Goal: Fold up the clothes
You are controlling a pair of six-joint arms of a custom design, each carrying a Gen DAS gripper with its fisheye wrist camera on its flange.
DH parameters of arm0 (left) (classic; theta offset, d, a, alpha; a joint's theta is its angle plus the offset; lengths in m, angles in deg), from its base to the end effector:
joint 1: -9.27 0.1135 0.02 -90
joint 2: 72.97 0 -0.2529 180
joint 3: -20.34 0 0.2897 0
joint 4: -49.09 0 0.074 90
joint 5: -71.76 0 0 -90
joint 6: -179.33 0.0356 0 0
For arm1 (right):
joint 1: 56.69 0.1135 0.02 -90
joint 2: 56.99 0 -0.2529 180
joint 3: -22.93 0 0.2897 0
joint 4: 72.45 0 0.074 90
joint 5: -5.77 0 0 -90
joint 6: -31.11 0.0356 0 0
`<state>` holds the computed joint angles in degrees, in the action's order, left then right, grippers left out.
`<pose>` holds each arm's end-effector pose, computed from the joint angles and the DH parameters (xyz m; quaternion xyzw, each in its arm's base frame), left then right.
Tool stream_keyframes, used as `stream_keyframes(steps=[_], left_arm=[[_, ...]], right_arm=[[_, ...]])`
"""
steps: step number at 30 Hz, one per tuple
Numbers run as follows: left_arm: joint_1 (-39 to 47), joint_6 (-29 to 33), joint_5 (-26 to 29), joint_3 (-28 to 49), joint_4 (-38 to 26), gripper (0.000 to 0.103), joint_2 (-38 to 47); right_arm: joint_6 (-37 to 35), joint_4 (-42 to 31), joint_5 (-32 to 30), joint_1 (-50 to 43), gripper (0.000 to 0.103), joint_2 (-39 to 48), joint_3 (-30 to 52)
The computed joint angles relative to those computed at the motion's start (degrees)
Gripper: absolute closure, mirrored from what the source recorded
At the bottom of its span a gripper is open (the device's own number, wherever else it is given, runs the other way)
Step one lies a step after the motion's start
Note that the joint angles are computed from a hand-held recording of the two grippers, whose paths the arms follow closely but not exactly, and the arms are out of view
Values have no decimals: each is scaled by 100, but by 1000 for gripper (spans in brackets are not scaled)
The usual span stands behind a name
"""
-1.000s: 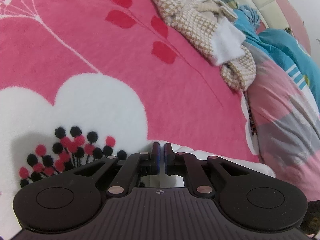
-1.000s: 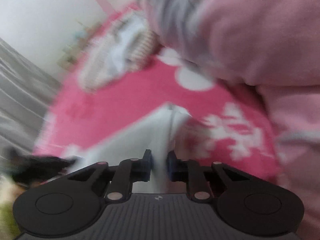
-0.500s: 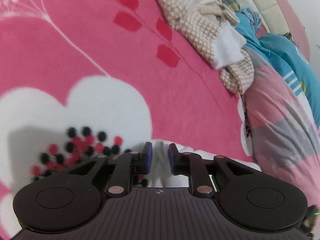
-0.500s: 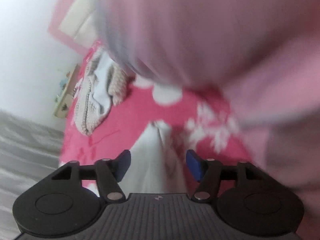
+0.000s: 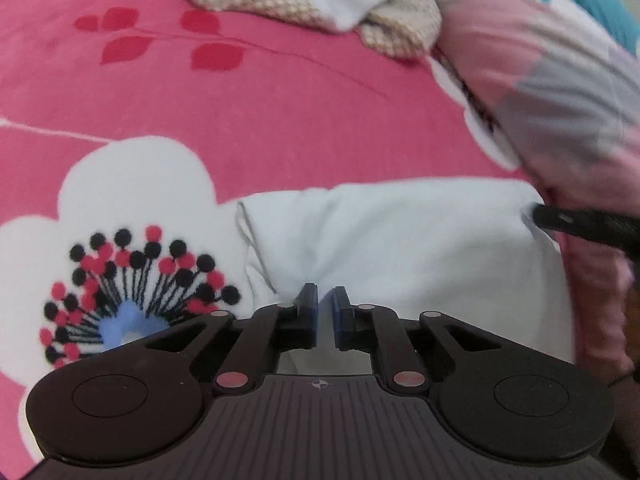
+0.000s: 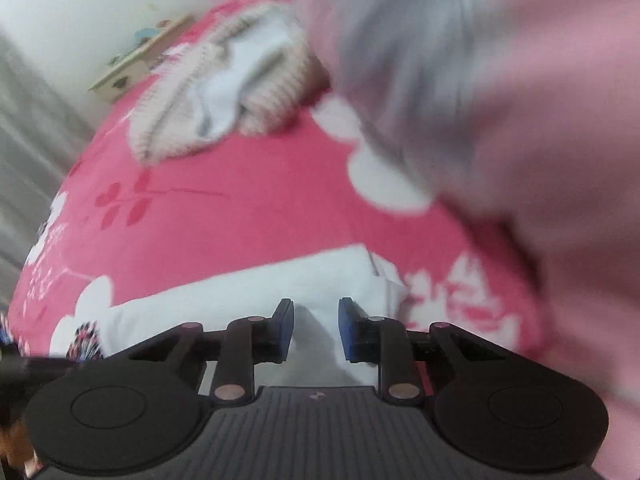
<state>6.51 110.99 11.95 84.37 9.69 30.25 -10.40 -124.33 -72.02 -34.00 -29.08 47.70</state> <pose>0.3219 -0.0334 0.0739 0.2285 0.9335 -0.2399 0.1372 0.1396 0.0502 0.1269 0.2429 0.9173 0.0914 0.3020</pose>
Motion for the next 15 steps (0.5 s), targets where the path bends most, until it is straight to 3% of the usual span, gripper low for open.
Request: stream_keyframes(steps=[2, 5, 7, 9, 12, 13, 15], left_arm=[[117, 273, 108, -173, -177, 92, -450], [275, 1329, 474, -407, -1011, 91, -1015], [228, 2017, 411, -820, -1283, 91, -1403], [-6, 2448, -8, -1506, -1118, 90, -1895], [-363, 2654, -691, -2467, -264, 90, -2480], [-401, 2710, -807, -2695, -43, 90, -2619], [-370, 2618, -828, -2619, -456, 90, -2928]], right_arm=[[5, -1272, -168, 515, 74, -991, 457], [284, -2119, -452, 1794, 74, -556, 1173], [590, -1995, -445, 2662, 74, -79, 1259], [1042, -1346, -290, 3389, 74, 733, 938], [1699, 18, -50, 4234, 77, 2456, 623], [1898, 18, 121, 4412, 77, 2595, 671], [2181, -501, 320, 4630, 77, 2580, 1030]])
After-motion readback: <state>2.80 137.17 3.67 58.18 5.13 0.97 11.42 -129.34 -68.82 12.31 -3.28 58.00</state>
